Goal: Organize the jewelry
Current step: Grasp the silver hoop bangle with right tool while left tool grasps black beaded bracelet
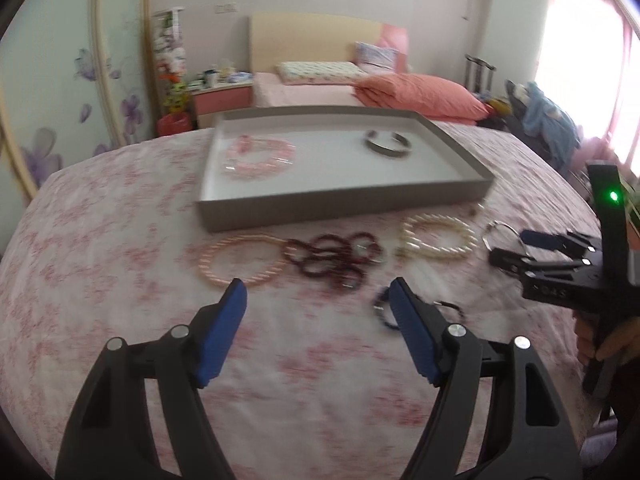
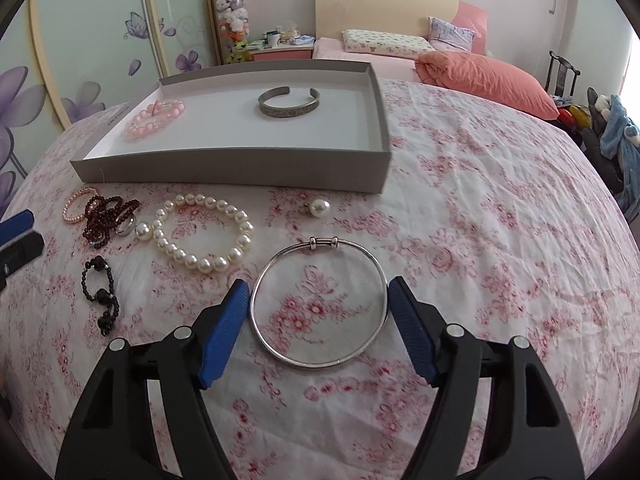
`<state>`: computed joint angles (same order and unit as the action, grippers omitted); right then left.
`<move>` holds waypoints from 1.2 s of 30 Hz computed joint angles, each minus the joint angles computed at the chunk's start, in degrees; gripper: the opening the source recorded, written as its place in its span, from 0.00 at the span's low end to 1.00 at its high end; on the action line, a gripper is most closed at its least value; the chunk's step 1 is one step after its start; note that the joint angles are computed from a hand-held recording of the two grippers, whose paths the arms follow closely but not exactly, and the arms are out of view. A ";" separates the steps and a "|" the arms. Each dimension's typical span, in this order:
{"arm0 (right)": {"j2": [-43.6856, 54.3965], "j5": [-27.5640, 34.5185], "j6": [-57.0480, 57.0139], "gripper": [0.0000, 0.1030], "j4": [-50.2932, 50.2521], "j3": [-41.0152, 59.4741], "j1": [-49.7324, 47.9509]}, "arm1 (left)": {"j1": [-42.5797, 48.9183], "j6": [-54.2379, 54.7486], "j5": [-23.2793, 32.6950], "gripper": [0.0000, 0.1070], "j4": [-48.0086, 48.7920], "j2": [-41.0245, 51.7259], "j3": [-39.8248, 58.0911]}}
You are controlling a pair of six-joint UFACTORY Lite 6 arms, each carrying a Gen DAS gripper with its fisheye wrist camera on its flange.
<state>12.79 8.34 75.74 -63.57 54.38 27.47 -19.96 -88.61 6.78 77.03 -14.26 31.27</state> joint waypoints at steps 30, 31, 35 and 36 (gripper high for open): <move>-0.23 -0.74 -2.34 0.70 1.38 -0.30 -0.37 | 3.06 8.15 5.16 0.06 -4.87 4.73 -1.35; -0.23 -0.83 -2.56 0.70 1.43 -0.32 -0.30 | 4.77 8.92 4.74 0.06 -5.37 4.21 -1.75; -0.33 -1.02 -2.47 0.70 1.19 -0.53 -0.13 | 9.13 8.75 2.75 0.06 -4.43 2.60 -3.27; -0.33 -1.02 -2.47 0.70 1.19 -0.53 -0.13 | 9.51 8.97 2.40 0.07 -4.54 2.23 -3.60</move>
<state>12.46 7.32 73.27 -62.38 53.85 27.33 -10.45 -79.65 9.18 72.49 -12.03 27.67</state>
